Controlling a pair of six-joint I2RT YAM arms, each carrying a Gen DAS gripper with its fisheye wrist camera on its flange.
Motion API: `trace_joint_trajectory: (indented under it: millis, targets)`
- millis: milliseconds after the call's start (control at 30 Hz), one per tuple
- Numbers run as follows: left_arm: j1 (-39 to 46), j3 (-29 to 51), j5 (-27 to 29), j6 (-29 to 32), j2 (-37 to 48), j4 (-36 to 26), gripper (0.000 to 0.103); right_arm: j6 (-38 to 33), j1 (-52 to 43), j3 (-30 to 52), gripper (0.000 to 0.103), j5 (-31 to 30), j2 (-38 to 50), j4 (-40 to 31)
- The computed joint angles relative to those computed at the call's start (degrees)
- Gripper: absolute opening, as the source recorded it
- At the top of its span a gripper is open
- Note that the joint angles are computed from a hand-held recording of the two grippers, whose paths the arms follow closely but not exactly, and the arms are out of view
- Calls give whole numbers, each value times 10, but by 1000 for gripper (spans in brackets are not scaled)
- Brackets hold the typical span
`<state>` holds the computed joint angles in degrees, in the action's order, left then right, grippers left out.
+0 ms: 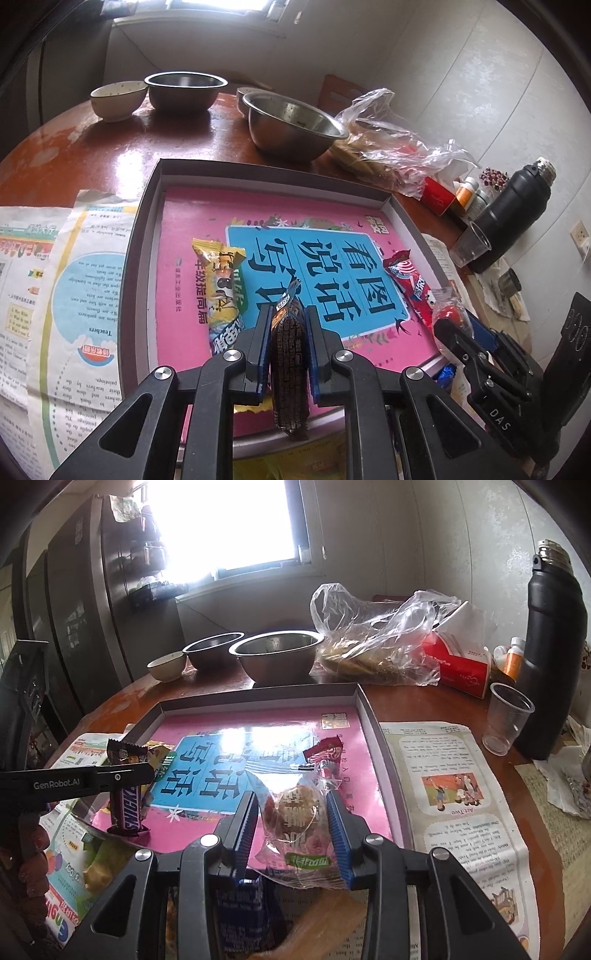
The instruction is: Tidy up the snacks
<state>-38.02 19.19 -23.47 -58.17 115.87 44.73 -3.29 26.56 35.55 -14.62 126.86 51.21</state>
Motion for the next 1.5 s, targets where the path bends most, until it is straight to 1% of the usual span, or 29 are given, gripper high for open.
trace_joint_trajectory:
  millis: [167, 367, 500, 633, 1500]
  targets:
    - [9, 5, 5, 7, 8, 4, 17, 1, 13, 21, 39, 8, 11, -16]
    - [6, 16, 1, 11, 12, -8, 17, 1, 28, 43, 39, 14, 22, -39]
    - [7, 19, 4, 12, 16, -8, 17, 9, 32, 56, 39, 9, 29, -50]
    - [6, 22, 6, 14, 20, -8, 17, 12, 35, 64, 39, 19, 34, -54]
    - [-1, 27, 7, 10, 30, -8, 17, 30, 6, 65, 40, 3, 33, -65]
